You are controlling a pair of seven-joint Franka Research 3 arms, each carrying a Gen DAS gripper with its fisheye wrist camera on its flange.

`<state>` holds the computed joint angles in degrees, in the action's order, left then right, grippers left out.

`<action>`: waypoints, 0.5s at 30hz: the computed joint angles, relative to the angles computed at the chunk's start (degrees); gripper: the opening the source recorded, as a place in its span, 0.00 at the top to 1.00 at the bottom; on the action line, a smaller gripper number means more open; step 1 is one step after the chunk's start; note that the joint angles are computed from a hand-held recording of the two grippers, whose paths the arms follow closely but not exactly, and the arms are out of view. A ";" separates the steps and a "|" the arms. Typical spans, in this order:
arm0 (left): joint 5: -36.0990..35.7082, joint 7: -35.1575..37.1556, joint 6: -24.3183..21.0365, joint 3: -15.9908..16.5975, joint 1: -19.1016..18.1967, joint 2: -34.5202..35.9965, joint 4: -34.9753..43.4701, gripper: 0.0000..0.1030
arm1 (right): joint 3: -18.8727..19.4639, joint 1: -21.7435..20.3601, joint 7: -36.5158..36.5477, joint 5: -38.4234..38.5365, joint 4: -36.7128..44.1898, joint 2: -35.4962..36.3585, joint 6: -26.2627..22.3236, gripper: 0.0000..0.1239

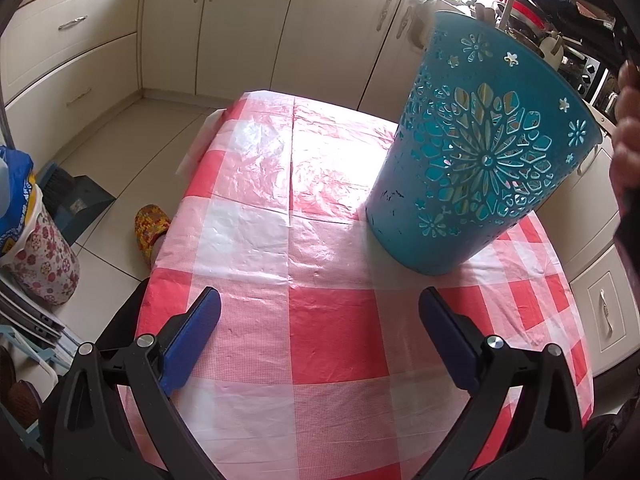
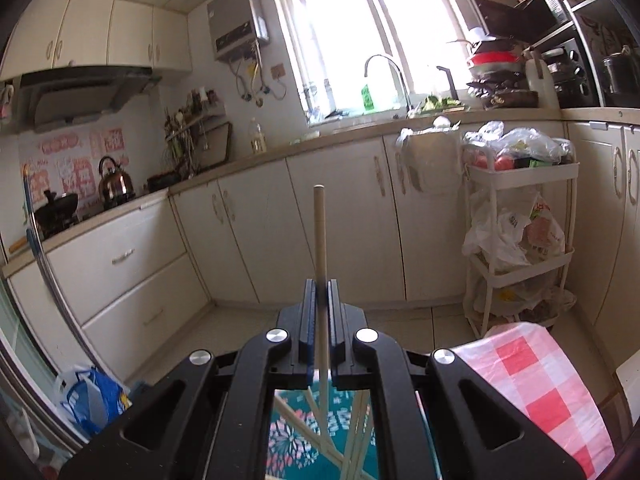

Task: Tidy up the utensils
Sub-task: 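Lift the right tool's chopstick over the teal cup rim, then open the right tool over the teal cup to drop the chopstick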

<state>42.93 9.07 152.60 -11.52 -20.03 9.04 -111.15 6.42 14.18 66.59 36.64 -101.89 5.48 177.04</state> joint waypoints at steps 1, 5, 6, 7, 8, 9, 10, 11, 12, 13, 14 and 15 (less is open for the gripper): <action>0.03 -0.01 0.01 0.01 0.00 0.01 -0.01 0.08 | -0.05 -0.06 -0.09 -0.09 -0.27 -0.15 -0.81 0.95; -0.09 0.09 0.05 0.01 0.02 0.01 -0.01 0.08 | -1.63 0.47 3.58 -5.21 -1.39 -0.58 -4.92 0.95; -0.10 0.10 -0.01 0.01 0.01 0.01 0.00 0.08 | -1.82 0.48 4.13 -6.12 -1.56 -0.68 -5.99 0.95; -0.15 0.14 -0.02 0.01 0.02 0.02 0.01 0.08 | -1.93 0.46 4.36 -6.86 -2.03 -0.93 -7.11 0.95; -0.19 0.16 -0.04 0.00 0.02 0.03 0.02 0.08 | -2.05 0.48 4.65 -7.64 -2.40 -1.16 -7.82 0.94; -0.17 0.11 -0.10 0.00 -0.01 0.05 0.02 0.08 | -2.10 0.46 4.56 -8.19 -2.90 -1.49 -8.55 0.93; -0.16 0.04 -0.16 -0.01 -0.04 0.08 0.04 0.08 | -2.06 0.38 4.01 -8.03 -3.53 -1.92 -8.91 0.87; -0.14 -0.01 -0.21 -0.01 -0.07 0.09 0.05 0.08 | -1.94 0.32 3.09 -7.22 -4.36 -2.49 -8.67 0.83; -0.17 0.01 -0.17 -0.01 -0.06 0.08 0.03 0.08 | -1.89 0.34 2.38 -6.52 -5.31 -3.15 -8.03 0.76; -0.18 -0.01 -0.21 -0.01 -0.06 0.10 0.04 0.08 | -1.76 0.36 0.64 -4.67 -6.92 -4.34 -6.95 0.75; -0.23 -0.02 -0.32 -0.02 -0.08 0.11 0.06 0.08 | -1.77 0.52 -0.70 -3.07 -7.98 -5.22 -6.30 0.75; -0.26 -0.08 -0.39 -0.03 -0.10 0.13 0.07 0.08 | -1.89 0.76 -1.82 -1.55 -9.59 -6.49 -5.23 0.75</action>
